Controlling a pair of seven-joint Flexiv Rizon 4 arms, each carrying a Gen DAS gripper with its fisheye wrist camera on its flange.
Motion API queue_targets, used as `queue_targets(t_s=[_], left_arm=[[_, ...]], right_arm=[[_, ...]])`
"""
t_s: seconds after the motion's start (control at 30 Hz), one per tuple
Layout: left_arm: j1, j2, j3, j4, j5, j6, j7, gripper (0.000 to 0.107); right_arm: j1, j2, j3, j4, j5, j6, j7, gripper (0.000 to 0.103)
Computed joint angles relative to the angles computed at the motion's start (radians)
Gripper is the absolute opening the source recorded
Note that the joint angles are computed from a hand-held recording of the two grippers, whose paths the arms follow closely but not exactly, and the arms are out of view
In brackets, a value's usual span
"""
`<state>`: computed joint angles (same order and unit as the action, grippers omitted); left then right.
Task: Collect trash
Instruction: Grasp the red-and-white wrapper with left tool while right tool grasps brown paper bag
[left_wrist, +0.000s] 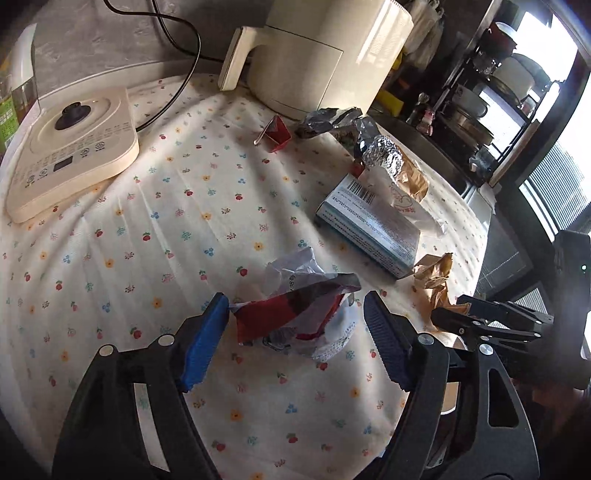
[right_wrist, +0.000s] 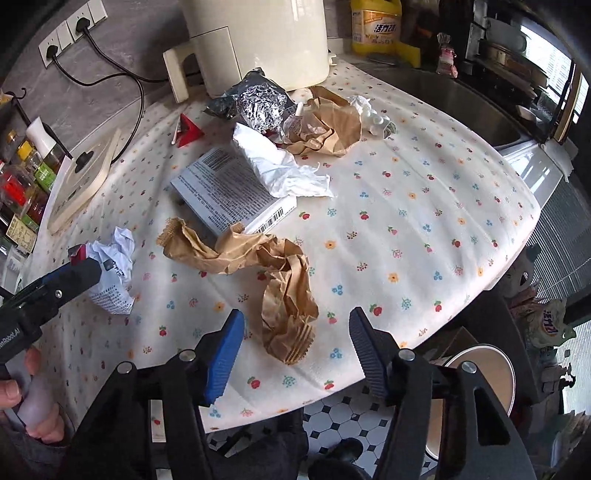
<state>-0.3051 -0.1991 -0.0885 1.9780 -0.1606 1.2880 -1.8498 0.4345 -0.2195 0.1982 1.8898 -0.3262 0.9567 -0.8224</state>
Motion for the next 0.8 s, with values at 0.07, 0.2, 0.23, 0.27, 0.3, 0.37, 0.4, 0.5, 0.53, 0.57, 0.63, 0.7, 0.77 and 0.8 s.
queue_targets(t_s=[0.07, 0.2, 0.23, 0.27, 0.3, 0.37, 0.4, 0.5, 0.53, 0.57, 0.63, 0.7, 0.77, 0.8], left_arm=[[-0.004, -0.016, 0.010, -0.018, 0.024, -0.028, -0.014, 0.075], [0.014, -0.017, -0.020, 0.010, -0.055, -0.010, 0.020, 0.041], [0.006, -0.014, -0.011, 0.010, -0.046, -0.011, 0.000, 0.037], [-0.011, -0.010, 0.013, 0.005, -0.007, -0.014, -0.051, 0.036], [-0.025, -0.004, 0.032, 0.000, 0.033, -0.019, -0.099, 0.036], [-0.041, 0.010, 0.052, -0.007, 0.094, -0.026, -0.172, 0.036], [-0.050, 0.018, 0.063, -0.015, 0.135, -0.036, -0.214, 0.036], [-0.088, 0.046, 0.093, -0.061, 0.303, -0.098, -0.398, 0.036], [-0.094, 0.056, 0.093, -0.073, 0.348, -0.117, -0.458, 0.036], [-0.104, 0.065, 0.090, -0.087, 0.399, -0.138, -0.526, 0.036], [-0.121, 0.077, 0.073, -0.118, 0.490, -0.186, -0.652, 0.036], [-0.139, 0.075, 0.044, -0.153, 0.555, -0.227, -0.750, 0.036], [-0.165, 0.060, 0.017, -0.199, 0.615, -0.272, -0.827, 0.036], [-0.179, 0.047, 0.005, -0.225, 0.638, -0.292, -0.855, 0.036]], right_arm=[[-0.003, -0.021, 0.013, -0.023, 0.029, -0.006, -0.055, 0.047], [0.004, -0.034, 0.015, -0.046, 0.033, -0.028, -0.111, 0.023], [0.001, -0.032, 0.018, -0.046, 0.046, -0.015, -0.127, 0.020], [-0.002, -0.028, 0.020, -0.041, 0.053, 0.001, -0.142, 0.020], [-0.005, -0.022, 0.023, -0.036, 0.063, 0.013, -0.162, 0.019], [-0.014, -0.012, 0.034, -0.028, 0.095, 0.034, -0.210, 0.018], [-0.020, -0.004, 0.040, -0.024, 0.117, 0.043, -0.239, 0.018], [-0.040, 0.027, 0.056, 0.002, 0.180, 0.079, -0.338, 0.018], [-0.046, 0.041, 0.059, 0.013, 0.195, 0.093, -0.372, 0.018], [-0.054, 0.057, 0.063, 0.026, 0.217, 0.109, -0.408, 0.018], [-0.073, 0.101, 0.071, 0.053, 0.277, 0.131, -0.486, 0.018], [-0.089, 0.145, 0.067, 0.078, 0.334, 0.140, -0.550, 0.018], [-0.106, 0.195, 0.055, 0.109, 0.386, 0.140, -0.609, 0.018], [-0.114, 0.218, 0.046, 0.123, 0.407, 0.135, -0.634, 0.018]])
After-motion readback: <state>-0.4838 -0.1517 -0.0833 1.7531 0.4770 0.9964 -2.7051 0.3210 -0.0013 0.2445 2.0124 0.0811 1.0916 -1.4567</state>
